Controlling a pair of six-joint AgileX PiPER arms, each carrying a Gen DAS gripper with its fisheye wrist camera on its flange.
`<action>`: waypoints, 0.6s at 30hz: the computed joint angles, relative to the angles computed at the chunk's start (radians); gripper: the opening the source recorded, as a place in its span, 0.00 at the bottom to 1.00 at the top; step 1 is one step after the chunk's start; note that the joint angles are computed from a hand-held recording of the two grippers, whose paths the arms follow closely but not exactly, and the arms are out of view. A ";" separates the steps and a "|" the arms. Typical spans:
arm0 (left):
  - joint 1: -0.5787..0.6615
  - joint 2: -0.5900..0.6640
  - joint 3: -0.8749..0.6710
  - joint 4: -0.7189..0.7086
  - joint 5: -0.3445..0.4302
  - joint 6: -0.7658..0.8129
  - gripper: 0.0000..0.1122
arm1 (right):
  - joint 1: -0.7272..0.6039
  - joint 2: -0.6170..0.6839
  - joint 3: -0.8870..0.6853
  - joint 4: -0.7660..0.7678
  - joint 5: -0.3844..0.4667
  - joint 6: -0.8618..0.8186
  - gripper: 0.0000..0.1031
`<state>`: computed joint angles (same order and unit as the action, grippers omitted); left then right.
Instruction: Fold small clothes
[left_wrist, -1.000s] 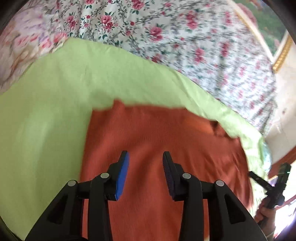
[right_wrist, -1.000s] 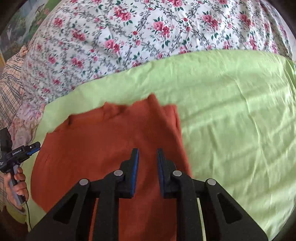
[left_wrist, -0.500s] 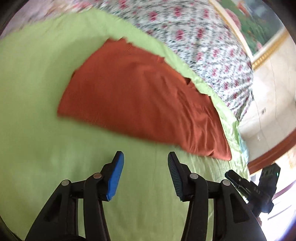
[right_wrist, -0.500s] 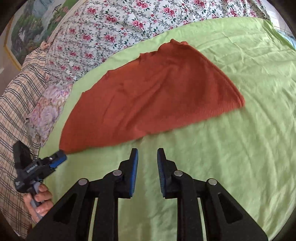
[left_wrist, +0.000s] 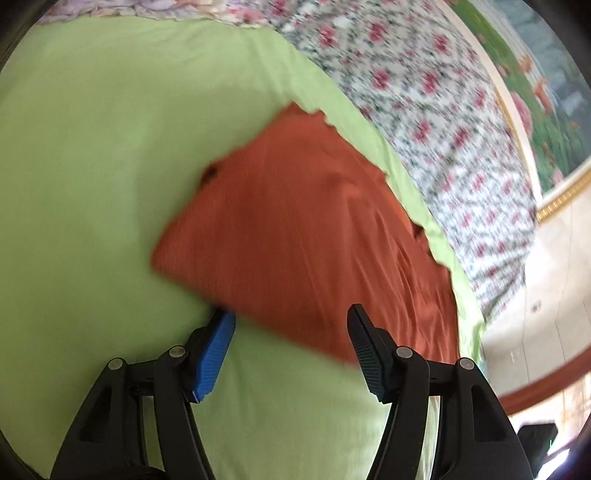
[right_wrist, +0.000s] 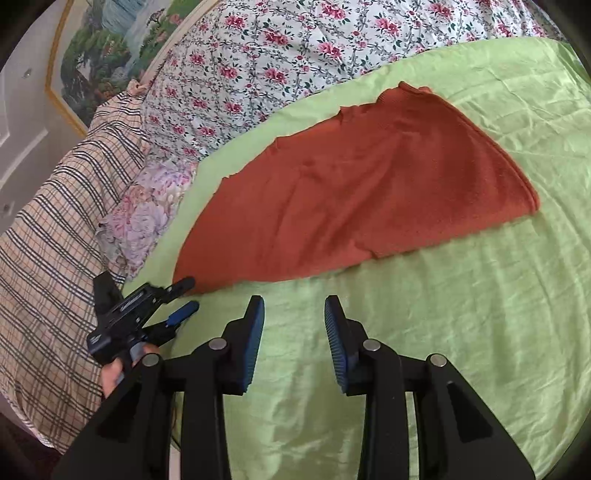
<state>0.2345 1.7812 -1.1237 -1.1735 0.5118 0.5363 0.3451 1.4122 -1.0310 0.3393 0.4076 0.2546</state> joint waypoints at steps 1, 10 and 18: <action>-0.006 0.020 -0.026 0.013 -0.022 -0.031 0.57 | -0.007 0.002 0.000 0.028 -0.001 -0.028 0.35; -0.047 0.126 -0.218 0.307 -0.082 -0.341 0.19 | -0.160 0.117 -0.128 0.257 0.099 -0.298 0.36; -0.213 0.127 -0.522 0.889 0.096 -0.714 0.08 | -0.318 0.339 -0.451 0.307 0.358 -0.313 0.36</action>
<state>0.0218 1.9079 -1.6459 -0.2843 0.6082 -0.1774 0.0266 1.7512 -1.4823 0.6465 0.7656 -0.0587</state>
